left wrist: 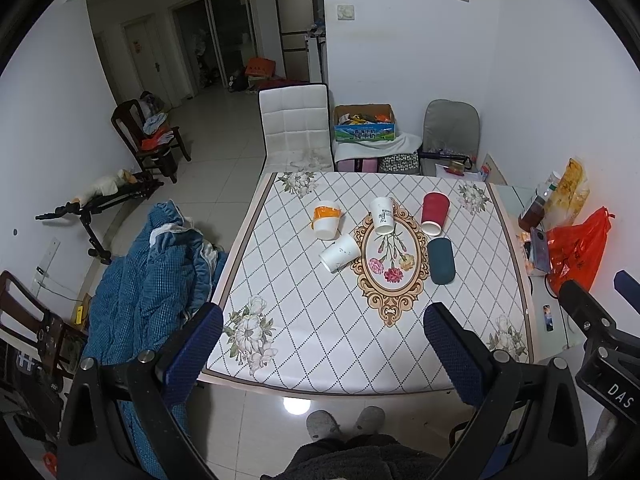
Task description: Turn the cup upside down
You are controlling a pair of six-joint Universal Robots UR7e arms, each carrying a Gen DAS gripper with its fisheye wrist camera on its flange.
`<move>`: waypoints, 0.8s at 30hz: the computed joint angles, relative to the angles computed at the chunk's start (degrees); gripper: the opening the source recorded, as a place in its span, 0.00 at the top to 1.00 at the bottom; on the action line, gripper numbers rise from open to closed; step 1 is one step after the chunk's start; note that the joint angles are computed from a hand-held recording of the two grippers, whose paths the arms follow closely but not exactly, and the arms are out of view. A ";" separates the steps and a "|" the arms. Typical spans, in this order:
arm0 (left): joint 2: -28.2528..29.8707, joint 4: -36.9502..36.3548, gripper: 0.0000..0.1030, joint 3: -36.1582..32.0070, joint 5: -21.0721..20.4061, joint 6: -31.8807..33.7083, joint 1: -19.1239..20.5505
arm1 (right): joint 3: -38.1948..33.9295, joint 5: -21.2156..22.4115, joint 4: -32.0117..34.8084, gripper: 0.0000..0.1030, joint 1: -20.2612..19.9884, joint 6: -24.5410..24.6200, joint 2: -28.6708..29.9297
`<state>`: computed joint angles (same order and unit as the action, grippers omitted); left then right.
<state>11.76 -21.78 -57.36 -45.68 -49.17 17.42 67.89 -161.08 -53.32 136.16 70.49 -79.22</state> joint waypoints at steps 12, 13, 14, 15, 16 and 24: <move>-0.75 -1.90 0.00 1.99 0.30 0.70 0.21 | 0.29 -0.11 -0.71 0.00 -0.06 -0.38 0.09; -0.69 -1.73 0.00 1.78 0.28 0.65 0.21 | 0.37 -0.10 -0.85 0.00 -0.05 -0.47 0.04; -0.60 -1.76 0.00 1.71 0.28 0.68 0.24 | -1.66 -0.09 -0.80 0.00 -0.15 -1.16 1.50; -0.67 -2.01 0.00 1.92 0.26 0.79 0.29 | -1.66 -0.10 -0.68 0.00 -0.14 -1.09 1.50; -0.59 -1.78 0.00 1.71 0.30 0.64 0.22 | -2.01 -0.08 -0.59 0.00 -0.17 -1.13 1.75; -3.79 -3.97 0.00 6.76 0.25 0.85 0.51 | -2.08 -0.03 -0.43 0.00 0.07 -0.78 1.84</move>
<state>7.97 -25.75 -50.60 -45.43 -48.32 17.93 65.81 -161.10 -53.74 136.23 69.71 -77.38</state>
